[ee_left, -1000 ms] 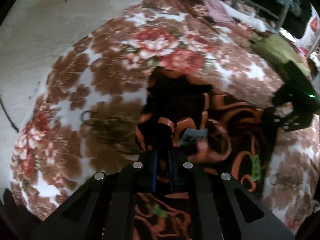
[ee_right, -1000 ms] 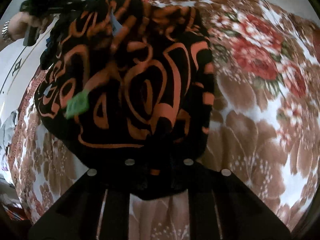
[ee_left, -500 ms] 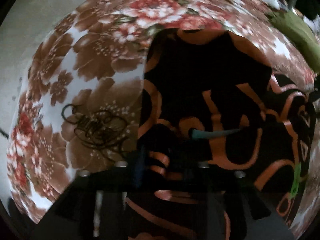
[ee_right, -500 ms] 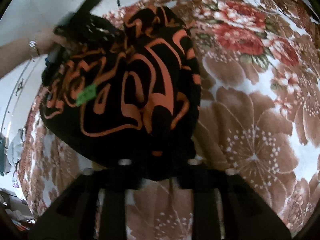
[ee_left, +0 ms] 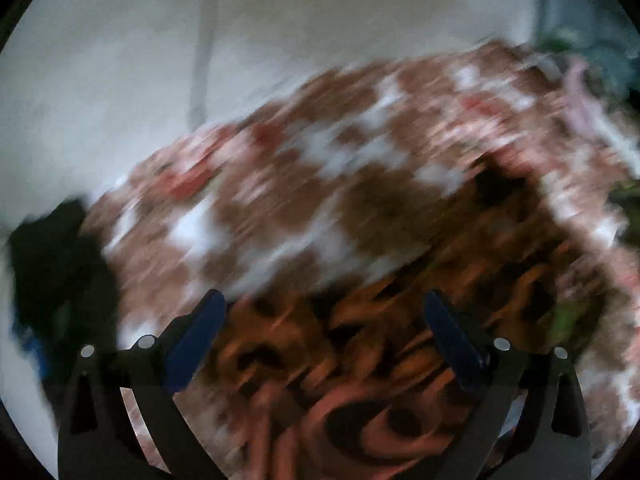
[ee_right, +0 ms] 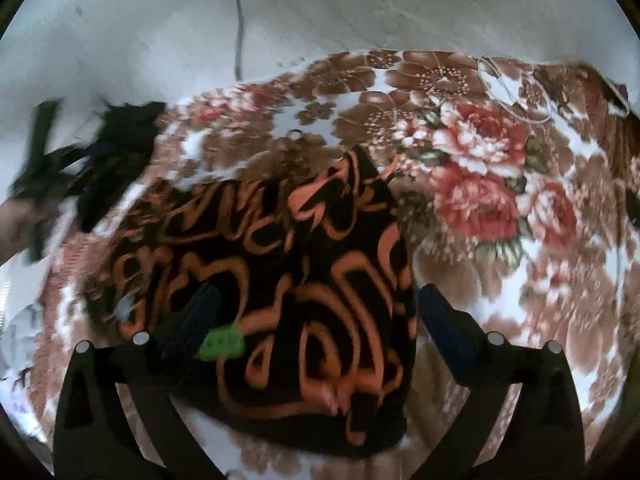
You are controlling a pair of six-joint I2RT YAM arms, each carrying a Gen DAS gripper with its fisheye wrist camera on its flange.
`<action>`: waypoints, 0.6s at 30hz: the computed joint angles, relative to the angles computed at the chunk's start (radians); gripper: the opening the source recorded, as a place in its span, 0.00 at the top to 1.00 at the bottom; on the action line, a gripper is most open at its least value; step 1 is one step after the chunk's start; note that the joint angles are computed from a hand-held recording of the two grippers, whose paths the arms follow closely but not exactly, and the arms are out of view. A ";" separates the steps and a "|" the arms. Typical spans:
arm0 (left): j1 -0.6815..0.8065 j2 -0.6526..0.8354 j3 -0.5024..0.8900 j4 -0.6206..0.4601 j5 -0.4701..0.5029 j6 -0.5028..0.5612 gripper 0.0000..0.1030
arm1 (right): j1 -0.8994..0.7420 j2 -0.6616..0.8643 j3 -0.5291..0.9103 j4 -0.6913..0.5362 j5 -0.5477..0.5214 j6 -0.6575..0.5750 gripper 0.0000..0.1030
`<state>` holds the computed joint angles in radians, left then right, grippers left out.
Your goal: Fold large clothes
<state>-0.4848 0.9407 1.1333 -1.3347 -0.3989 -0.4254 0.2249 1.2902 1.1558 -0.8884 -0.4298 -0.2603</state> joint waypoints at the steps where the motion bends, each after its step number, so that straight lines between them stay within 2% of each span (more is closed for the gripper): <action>1: 0.049 -0.035 -0.042 -0.027 0.011 0.013 0.06 | 0.037 0.032 0.018 0.016 0.043 0.025 0.05; 3: 0.193 -0.106 -0.144 -0.040 0.066 0.078 0.07 | 0.112 0.119 0.058 0.075 0.172 0.081 0.05; 5: 0.283 -0.147 -0.216 -0.022 0.065 0.132 0.07 | 0.136 0.204 0.098 0.108 0.245 0.125 0.05; 8: 0.421 -0.178 -0.294 0.092 0.122 0.247 0.07 | 0.139 0.315 0.159 0.144 0.266 0.161 0.05; 11: 0.476 -0.155 -0.344 0.202 0.168 0.328 0.11 | 0.164 0.389 0.192 0.168 0.325 0.154 0.05; 13: 0.496 -0.113 -0.367 0.267 0.217 0.367 0.30 | 0.174 0.426 0.212 0.174 0.339 0.148 0.05; 16: 0.518 -0.032 -0.388 0.340 0.315 0.436 0.30 | 0.182 0.467 0.234 0.179 0.339 0.142 0.05; 18: 0.492 0.037 -0.410 0.384 0.306 0.463 0.29 | 0.184 0.485 0.240 0.187 0.332 0.145 0.05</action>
